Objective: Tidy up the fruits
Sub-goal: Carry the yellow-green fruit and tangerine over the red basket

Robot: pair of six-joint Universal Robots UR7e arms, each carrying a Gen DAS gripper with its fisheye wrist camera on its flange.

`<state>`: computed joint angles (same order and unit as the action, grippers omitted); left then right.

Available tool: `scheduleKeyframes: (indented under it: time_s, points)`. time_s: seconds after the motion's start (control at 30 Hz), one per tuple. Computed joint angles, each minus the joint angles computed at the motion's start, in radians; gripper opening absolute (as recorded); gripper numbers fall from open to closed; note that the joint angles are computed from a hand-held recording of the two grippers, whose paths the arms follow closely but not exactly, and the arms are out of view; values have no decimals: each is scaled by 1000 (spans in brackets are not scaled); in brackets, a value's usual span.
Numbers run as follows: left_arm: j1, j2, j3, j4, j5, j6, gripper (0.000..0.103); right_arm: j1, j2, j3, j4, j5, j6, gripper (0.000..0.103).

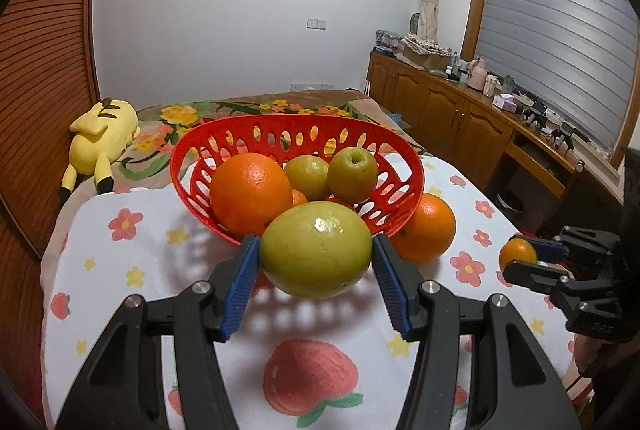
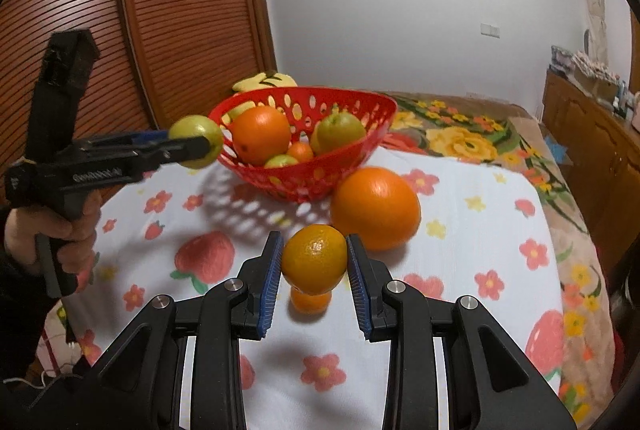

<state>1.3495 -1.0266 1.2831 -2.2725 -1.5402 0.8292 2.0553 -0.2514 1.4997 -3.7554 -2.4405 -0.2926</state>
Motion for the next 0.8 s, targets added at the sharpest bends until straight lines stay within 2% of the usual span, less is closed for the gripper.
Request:
scheduleKeyframes:
  time_s: [0.43, 0.8]
  points:
    - [-17, 44, -35, 1, 40, -3, 56, 12, 14, -115, 87, 9, -82, 31]
    - [-18, 55, -41, -2, 44, 3, 56, -10, 9, -171, 184, 37, -77, 31]
